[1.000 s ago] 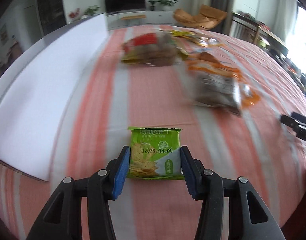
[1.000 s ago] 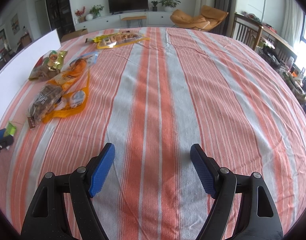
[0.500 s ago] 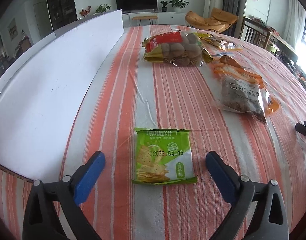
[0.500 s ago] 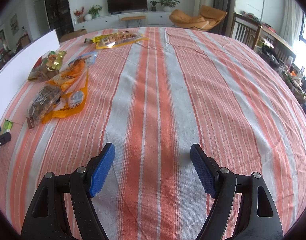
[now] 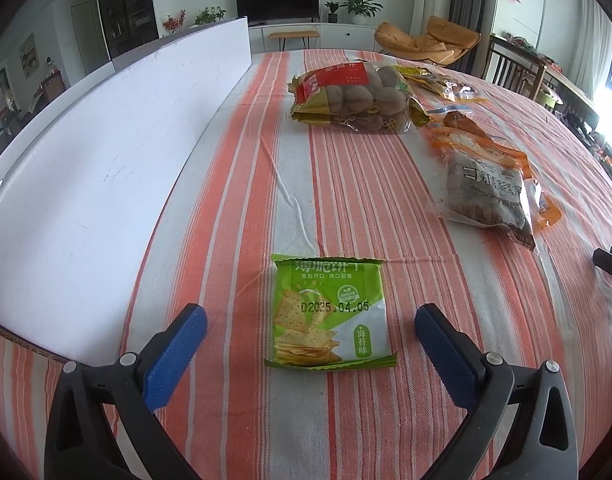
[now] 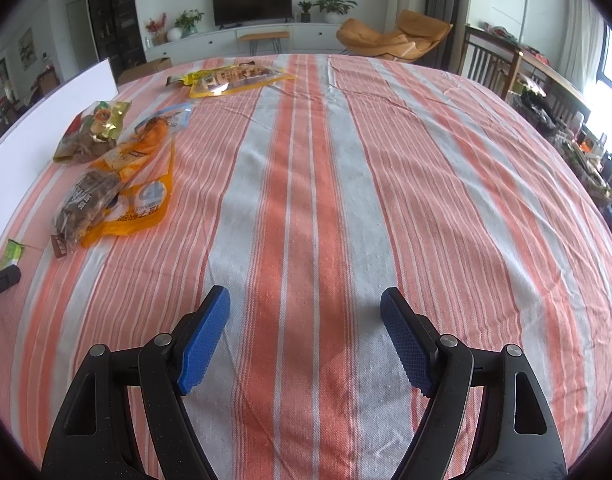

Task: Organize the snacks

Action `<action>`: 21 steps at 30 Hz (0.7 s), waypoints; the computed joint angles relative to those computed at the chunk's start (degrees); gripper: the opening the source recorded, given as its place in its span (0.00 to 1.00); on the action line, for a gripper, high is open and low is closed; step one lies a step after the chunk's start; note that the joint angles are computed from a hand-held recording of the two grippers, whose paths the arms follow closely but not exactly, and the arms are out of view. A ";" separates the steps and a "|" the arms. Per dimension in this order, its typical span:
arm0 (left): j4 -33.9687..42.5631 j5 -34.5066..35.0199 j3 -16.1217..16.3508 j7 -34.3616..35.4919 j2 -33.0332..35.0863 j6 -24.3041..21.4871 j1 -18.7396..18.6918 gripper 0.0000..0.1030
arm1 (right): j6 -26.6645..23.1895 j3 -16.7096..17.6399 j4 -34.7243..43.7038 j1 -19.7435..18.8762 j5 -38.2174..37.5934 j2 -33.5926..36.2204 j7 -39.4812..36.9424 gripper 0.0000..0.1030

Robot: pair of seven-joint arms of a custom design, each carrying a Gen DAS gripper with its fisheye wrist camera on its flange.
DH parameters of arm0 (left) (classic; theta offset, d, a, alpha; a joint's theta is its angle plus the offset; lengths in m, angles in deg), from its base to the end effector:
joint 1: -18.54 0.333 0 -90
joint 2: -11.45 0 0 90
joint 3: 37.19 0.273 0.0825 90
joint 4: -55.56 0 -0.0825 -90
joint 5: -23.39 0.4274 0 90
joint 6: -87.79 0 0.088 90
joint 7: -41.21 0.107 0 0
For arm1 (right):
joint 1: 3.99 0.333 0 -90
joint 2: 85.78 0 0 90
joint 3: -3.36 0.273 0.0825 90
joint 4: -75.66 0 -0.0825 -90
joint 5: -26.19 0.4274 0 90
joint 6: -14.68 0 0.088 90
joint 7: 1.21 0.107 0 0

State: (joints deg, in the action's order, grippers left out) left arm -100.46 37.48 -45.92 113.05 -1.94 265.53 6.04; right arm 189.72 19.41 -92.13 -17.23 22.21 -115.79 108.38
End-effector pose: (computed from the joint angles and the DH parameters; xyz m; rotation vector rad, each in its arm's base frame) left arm 0.4353 -0.1872 0.2877 -1.5958 2.1715 -0.6853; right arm 0.4175 0.0077 0.3099 -1.6541 2.0565 -0.6716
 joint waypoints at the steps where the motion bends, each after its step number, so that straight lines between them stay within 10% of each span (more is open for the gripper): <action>1: -0.03 0.20 -0.22 -0.20 -0.03 0.02 0.22 1.00 | -0.02 0.01 -0.02 0.01 -0.01 -0.04 0.03 0.78; 18: 0.13 0.43 -0.15 -0.43 0.14 0.05 0.16 1.00 | 0.02 -0.20 -0.07 0.12 0.01 -0.07 -0.14 0.78; 21: 0.19 0.48 -0.24 -0.63 0.11 -0.01 0.24 1.00 | -0.74 4.71 -0.19 -3.70 -1.55 -1.45 3.01 0.78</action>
